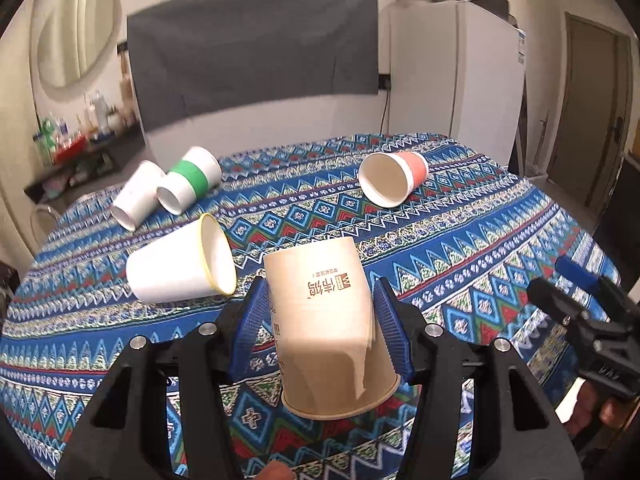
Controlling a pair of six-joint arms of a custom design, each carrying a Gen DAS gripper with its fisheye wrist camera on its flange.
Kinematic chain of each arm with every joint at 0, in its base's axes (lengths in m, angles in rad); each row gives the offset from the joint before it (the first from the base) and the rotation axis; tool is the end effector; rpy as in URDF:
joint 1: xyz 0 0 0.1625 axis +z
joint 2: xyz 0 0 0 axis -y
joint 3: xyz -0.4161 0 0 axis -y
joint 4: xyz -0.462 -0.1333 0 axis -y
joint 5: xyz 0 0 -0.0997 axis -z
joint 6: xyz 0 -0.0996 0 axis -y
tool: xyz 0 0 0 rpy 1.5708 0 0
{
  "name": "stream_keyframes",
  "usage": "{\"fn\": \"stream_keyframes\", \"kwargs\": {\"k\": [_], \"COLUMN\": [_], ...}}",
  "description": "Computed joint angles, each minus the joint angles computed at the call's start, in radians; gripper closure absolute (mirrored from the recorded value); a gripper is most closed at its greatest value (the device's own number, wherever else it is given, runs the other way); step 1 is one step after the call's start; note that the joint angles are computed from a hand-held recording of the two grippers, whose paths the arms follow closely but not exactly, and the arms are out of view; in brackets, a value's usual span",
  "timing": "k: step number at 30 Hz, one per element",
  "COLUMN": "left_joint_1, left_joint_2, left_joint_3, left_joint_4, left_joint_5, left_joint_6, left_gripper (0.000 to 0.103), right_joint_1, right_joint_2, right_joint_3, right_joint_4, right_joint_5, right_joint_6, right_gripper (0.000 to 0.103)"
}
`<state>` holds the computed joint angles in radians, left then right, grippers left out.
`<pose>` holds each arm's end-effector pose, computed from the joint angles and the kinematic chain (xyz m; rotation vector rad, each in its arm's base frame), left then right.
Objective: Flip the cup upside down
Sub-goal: 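Rotate the tan cup with the left gripper so its mouth faces down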
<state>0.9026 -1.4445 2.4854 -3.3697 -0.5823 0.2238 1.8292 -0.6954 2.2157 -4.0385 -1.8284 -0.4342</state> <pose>-0.0754 -0.4450 0.2054 0.5017 2.0992 -1.0704 0.2268 -0.4357 -0.0076 0.7008 -2.4372 1.2634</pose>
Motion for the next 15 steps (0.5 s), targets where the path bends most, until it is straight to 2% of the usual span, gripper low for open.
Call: {"fn": "stream_keyframes", "kwargs": {"k": [4, 8, 12, 15], "left_joint_1": [-0.014, -0.035, -0.055, -0.063], "left_joint_2": [0.061, 0.128, 0.162, 0.15], "left_joint_3": [0.035, 0.063, 0.084, 0.113], "left_joint_4": [-0.222, -0.429, -0.531, -0.534], "left_joint_5": [0.009, 0.019, 0.033, 0.031], "left_joint_6": [0.136, 0.255, 0.329, 0.322], "left_gripper": [0.047, 0.047, 0.047, 0.047], "right_joint_1": [0.009, 0.015, 0.035, 0.042], "right_joint_2": [0.028, 0.066, 0.102, 0.117], "right_joint_3": [0.003, 0.008, 0.01, 0.021], "right_joint_4": [-0.023, -0.095, -0.152, -0.204], "right_joint_5": [-0.009, 0.003, -0.031, -0.042], "right_joint_6": [-0.008, -0.026, -0.07, -0.095], "right_gripper": [0.017, 0.017, 0.017, 0.017]}}
